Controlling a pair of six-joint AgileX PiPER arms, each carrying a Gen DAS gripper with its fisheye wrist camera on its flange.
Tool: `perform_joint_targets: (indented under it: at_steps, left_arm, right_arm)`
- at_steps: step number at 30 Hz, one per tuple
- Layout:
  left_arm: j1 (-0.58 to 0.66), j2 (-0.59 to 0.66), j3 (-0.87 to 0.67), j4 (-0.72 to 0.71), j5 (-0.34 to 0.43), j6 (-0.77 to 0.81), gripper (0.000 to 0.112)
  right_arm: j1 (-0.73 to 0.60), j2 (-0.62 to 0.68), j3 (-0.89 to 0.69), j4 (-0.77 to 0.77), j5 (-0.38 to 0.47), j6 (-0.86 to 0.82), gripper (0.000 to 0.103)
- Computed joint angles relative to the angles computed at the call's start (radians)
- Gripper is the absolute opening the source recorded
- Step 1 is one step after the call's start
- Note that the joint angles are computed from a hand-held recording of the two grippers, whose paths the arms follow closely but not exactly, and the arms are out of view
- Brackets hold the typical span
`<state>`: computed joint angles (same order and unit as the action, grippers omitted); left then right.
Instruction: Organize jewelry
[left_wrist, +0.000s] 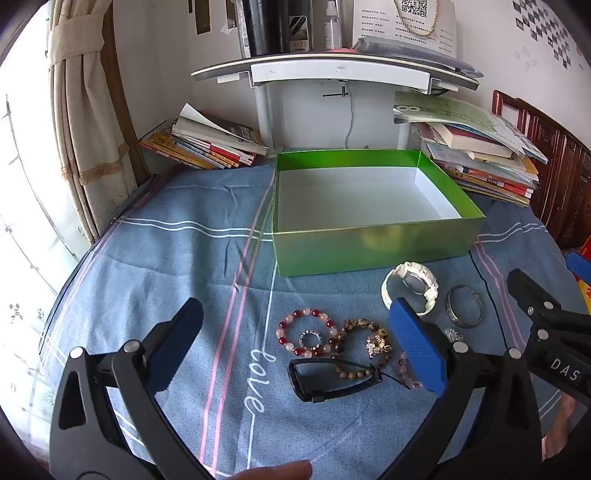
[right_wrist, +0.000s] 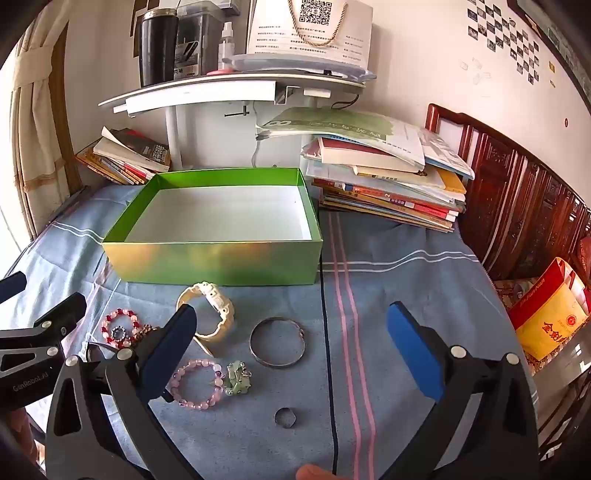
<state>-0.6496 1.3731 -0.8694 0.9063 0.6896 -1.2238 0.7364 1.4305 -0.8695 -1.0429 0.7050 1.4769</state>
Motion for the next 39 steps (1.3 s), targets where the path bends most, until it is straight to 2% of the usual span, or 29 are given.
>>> perform_joint_targets:
  at_steps: [39]
  left_arm:
    - [-0.017, 0.004, -0.002, 0.003, 0.015, -0.019, 0.099]
  right_arm:
    - [0.000, -0.003, 0.010, -0.003, -0.011, 0.018, 0.101]
